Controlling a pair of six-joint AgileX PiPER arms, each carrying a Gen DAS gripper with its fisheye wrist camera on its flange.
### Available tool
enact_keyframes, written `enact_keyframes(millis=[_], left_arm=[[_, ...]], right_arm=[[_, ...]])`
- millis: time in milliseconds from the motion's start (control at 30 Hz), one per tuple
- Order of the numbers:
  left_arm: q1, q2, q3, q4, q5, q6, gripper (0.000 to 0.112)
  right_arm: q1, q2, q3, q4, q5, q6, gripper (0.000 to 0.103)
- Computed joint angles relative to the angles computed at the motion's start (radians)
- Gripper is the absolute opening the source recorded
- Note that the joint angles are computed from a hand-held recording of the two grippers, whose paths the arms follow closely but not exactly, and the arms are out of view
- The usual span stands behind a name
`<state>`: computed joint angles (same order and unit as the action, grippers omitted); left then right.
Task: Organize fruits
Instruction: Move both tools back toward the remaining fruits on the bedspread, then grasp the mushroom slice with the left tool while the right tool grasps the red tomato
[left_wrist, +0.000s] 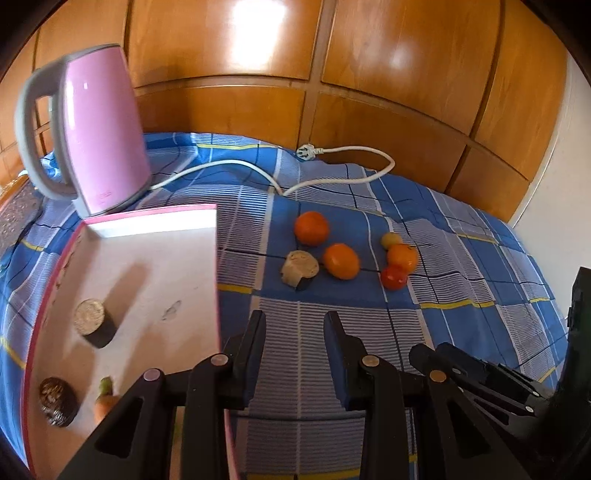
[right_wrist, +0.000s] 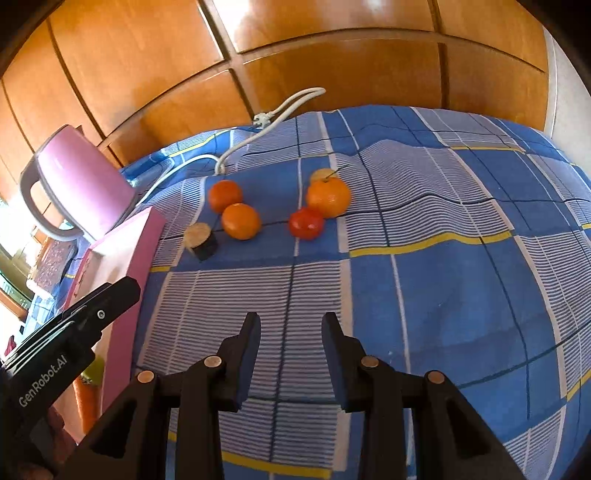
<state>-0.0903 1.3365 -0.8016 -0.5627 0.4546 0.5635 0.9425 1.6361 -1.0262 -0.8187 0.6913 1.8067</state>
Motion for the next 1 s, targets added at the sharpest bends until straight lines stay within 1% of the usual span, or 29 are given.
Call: enact_keyframes(millis=[33,100,233,400,500,633,700,900,1000], left_arm=[[-0.012,0.015,-0.011,0.016,-0.009,-0.025,0.045],[-0.023,0.036,-0.026,0.024,-0.022,-0.042,0.049],[-0.036,0.101,-0.084,0.033,-0.018,-0.062,0.049],[-0.059,0.171,-0.147,0.086,-0.019,-0.131,0.049],[-0.084,0.203,-0.176,0.146,-0.033,-0.192,0.049],[-0.108,0.258,-0.223,0.228,-0.039,-0.284,0.052],[-0.116,0.287,-0.246,0.247,-0.042,-0.310,0.052],[-0.123,0.346,-0.286,0.255,-0.044,-0.322,0.052],[-0.124,0.373,-0.299,0.259,-0.047,-0.326,0.052]], right_arm=[[-0.008,0.000,0.000,0.003,-0.002,-0.006,0.035],[-0.029,0.001,0.003,0.005,-0.013,-0.021,0.035],[-0.074,0.006,0.004,0.016,-0.040,-0.056,0.035],[-0.128,0.022,-0.002,0.018,-0.069,-0.092,0.035],[-0.163,0.035,-0.014,0.029,-0.092,-0.124,0.035],[-0.207,0.058,-0.040,0.053,-0.125,-0.172,0.035],[-0.224,0.077,-0.059,0.072,-0.136,-0.204,0.035],[-0.265,0.118,-0.098,0.114,-0.177,-0.253,0.035],[-0.275,0.147,-0.130,0.132,-0.179,-0.286,0.035]])
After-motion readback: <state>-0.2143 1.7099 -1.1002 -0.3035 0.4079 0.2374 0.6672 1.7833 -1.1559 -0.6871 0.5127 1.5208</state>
